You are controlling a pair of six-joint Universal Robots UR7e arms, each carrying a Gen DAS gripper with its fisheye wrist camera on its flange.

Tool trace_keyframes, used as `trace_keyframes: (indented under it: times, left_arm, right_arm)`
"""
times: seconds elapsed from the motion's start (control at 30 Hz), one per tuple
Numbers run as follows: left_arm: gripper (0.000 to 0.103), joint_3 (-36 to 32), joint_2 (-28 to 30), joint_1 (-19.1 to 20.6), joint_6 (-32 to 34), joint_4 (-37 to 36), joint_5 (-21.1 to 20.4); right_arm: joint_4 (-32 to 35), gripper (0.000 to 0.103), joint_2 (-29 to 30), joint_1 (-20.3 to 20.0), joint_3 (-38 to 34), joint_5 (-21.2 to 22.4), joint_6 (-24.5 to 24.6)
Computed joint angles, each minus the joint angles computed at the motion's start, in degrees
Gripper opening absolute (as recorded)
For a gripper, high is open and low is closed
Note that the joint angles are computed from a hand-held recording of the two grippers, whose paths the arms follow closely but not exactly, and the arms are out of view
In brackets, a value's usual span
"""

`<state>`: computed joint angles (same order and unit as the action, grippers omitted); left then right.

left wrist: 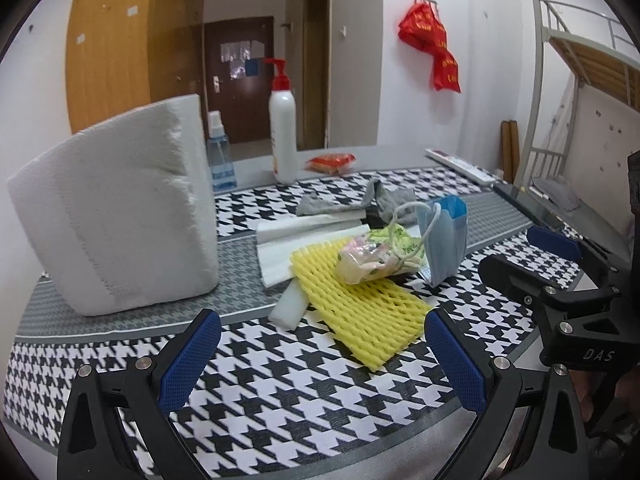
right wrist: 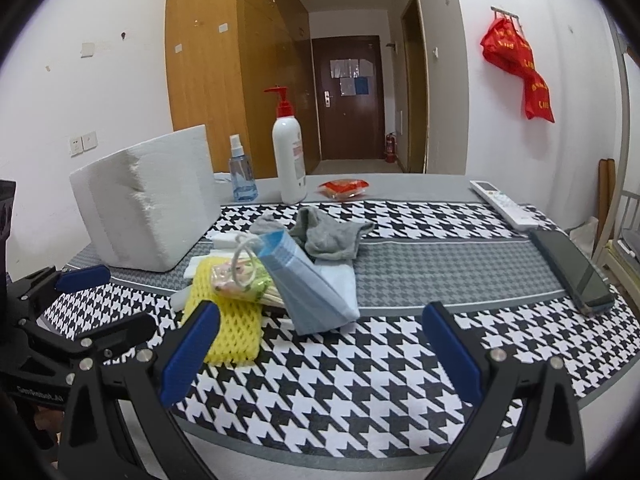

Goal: Organize soft objects
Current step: 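Move the left tool to the yellow foam net and close on it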

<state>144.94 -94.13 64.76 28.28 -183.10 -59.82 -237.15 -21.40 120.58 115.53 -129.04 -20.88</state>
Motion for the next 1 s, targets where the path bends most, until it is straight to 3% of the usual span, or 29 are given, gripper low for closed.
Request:
trace_keyframes:
  times: [0.13, 0.3, 0.47, 0.57, 0.7, 0.93, 1.0]
  left_arm:
    - [0.098, -1.12, 1.39, 0.27, -1.21, 2.59, -0.33]
    - [0.080, -2.85, 3.23, 0.86, -3.50, 7.85, -0.80]
    - [0.077, -4.30, 5.15, 1.26, -5.73, 10.18, 0.38]
    - [0.067, -5.20, 6.04, 1.17, -6.85, 11.11, 0.83]
    - [0.063, -6.02, 7.16, 1.19, -8.04, 11.69, 1.05]
    - [0.057, -7.47, 7.92, 1.87, -8.72, 13.61, -0.52]
    - [0.051, -7.94, 8.07, 2.03, -9.24, 14.33, -1.14]
  right_arm:
    - [0.65, 0.099, -0.39, -0.89, 0.35, 0.15, 0.26]
    - [-0.10, 0.099, -1.60, -2.13, 2.05, 3.06, 0.97]
    - [-0.74, 0.099, -1.41, -2.21, 1.94, 2.27, 0.18]
    - [-0.90, 0.099, -1.69, -2.70, 2.39, 3.15, 0.47]
    - [-0.73, 0.099, -1.70, -2.89, 2.35, 3.60, 0.48]
    - [-0.83, 0.099, -1.98, -3.15, 2.93, 5.03, 0.55]
    - [-0.34, 0.099, -1.90, -3.17, 2.69, 4.92, 0.59]
